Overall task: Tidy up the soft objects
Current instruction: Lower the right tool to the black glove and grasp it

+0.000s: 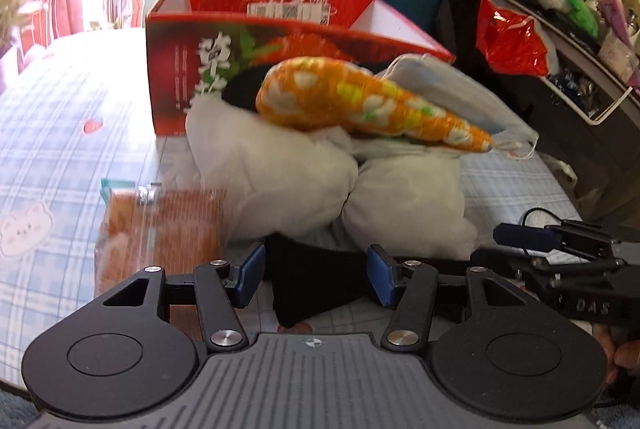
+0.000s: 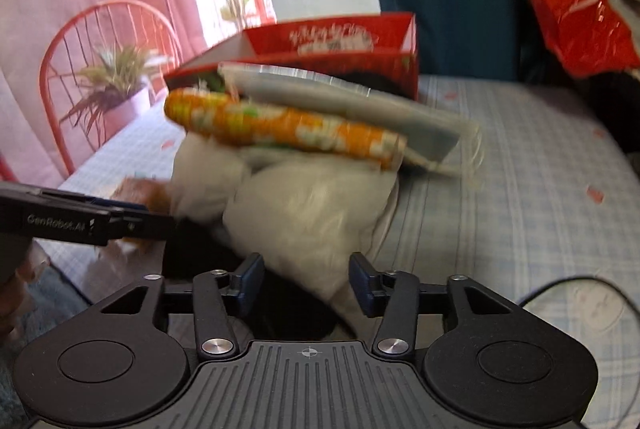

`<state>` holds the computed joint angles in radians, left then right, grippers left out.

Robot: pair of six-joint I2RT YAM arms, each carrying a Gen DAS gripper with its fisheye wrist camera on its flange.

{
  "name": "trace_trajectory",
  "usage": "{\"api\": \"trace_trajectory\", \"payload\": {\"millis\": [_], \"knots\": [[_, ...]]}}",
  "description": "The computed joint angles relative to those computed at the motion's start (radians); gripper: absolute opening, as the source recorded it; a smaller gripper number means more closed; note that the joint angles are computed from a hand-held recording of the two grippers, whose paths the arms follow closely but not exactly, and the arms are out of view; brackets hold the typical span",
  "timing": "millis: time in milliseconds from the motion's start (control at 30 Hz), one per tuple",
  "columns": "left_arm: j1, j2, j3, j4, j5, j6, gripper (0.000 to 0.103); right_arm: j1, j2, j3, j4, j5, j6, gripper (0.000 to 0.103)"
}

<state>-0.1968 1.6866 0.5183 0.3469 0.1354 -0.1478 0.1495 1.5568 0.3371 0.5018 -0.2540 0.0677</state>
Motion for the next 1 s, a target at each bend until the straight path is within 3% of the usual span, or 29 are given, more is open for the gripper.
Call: {"api": "trace_trajectory", "payload": {"millis": [333,533,600,867,967,1000], "knots": [[0.016,0.075,0.026,0.012,0.024,-0.003,0.058,0.077,0.102,0.065,-0.097,0.050,-0.037,0.066],[0.024,0.122,0.053,0.023,0.038,-0.012,0.058,0.033,0.134,0.077,-0.100,0.016,-0.019,0.054],[0.039,0.148,0.081,0.010,0.055,-0.015,0.058,0.028,0.150,0.089,-0.119,0.009,-0.025,0.042],[0.047,0.205,0.114,0.016,0.082,-0.022,0.058,0.019,0.171,0.092,-0.100,0.000,-0.031,0.038],[0.041,0.196,0.090,0.037,0.088,-0.008,0.044,0.025,0.164,0.087,-0.094,0.008,-0.033,0.036],[0.034,0.190,0.078,0.046,0.082,0.001,0.034,0.026,0.159,0.085,-0.093,0.009,-0.034,0.034]]}}
